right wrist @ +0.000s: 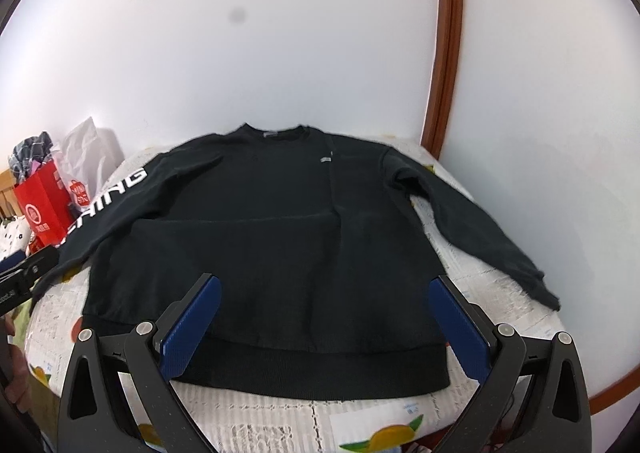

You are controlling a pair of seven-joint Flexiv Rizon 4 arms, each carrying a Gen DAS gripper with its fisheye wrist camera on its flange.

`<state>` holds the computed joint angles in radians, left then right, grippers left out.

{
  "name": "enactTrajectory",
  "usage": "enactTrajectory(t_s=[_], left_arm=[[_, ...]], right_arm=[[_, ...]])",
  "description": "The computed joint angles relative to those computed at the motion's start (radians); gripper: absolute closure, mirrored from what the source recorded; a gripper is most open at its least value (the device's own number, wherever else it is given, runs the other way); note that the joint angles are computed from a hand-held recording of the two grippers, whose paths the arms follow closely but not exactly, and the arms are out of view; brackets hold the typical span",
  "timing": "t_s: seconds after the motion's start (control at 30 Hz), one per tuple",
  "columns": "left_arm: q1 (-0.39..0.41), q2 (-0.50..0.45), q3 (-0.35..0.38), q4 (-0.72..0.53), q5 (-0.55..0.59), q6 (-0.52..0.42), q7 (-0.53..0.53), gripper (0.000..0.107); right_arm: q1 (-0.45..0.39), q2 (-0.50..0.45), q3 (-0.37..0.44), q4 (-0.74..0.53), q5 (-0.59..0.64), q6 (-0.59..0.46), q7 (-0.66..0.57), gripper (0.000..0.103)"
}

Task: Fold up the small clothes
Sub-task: 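Grasp the cuff of the LI-NING lettered sleeve with the left tool and lift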

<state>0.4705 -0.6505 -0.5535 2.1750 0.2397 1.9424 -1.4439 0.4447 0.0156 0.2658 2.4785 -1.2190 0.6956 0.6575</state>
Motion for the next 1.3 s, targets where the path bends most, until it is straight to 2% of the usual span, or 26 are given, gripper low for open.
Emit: enactTrajectory(t_s=[0.23, 0.3, 0.4, 0.5, 0.6, 0.67, 0.83, 1.0, 1.23, 1.3], left_arm=[[0.018, -0.099, 0.015, -0.087, -0.106, -0.118, 0.031, 0.004], [0.023, -0.125, 0.014, -0.105, -0.134, -0.126, 0.041, 0.004], [0.089, -0.190, -0.053, -0.128, -0.147, -0.141, 0.067, 0.004], [0.117, -0.238, -0.087, -0.156, -0.176, -0.145, 0.066, 0.006], [0.152, -0.292, -0.132, -0.187, -0.204, -0.156, 0.047, 0.012], [0.182, -0.334, -0.169, -0.207, -0.218, -0.170, 0.039, 0.021], [0.189, -0.384, -0.196, -0.252, -0.221, -0.158, 0.018, 0.024], [0.099, -0.351, -0.105, -0.304, -0.264, -0.161, -0.014, 0.044], [-0.009, -0.315, 0.022, -0.343, -0.309, -0.151, -0.047, 0.080], [-0.010, -0.312, 0.027, -0.344, -0.307, -0.164, -0.045, 0.091]], right_arm=[[-0.084, -0.114, -0.093, 0.002, -0.169, 0.175, 0.084, 0.002], [-0.106, -0.150, -0.112, -0.007, -0.227, 0.221, 0.103, 0.006], [-0.118, -0.208, -0.124, -0.027, -0.254, 0.241, 0.105, 0.010], [-0.135, -0.256, -0.139, -0.043, -0.290, 0.283, 0.115, 0.011], [-0.141, -0.289, -0.144, -0.058, -0.285, 0.302, 0.098, 0.011], [-0.138, -0.303, -0.146, -0.067, -0.271, 0.300, 0.082, 0.011], [-0.135, -0.325, -0.155, -0.085, -0.258, 0.308, 0.069, 0.011], [-0.137, -0.349, -0.164, -0.103, -0.242, 0.326, 0.053, 0.011], [-0.129, -0.370, -0.177, -0.121, -0.214, 0.334, 0.010, 0.011], [-0.126, -0.369, -0.179, -0.122, -0.214, 0.332, 0.006, 0.011]])
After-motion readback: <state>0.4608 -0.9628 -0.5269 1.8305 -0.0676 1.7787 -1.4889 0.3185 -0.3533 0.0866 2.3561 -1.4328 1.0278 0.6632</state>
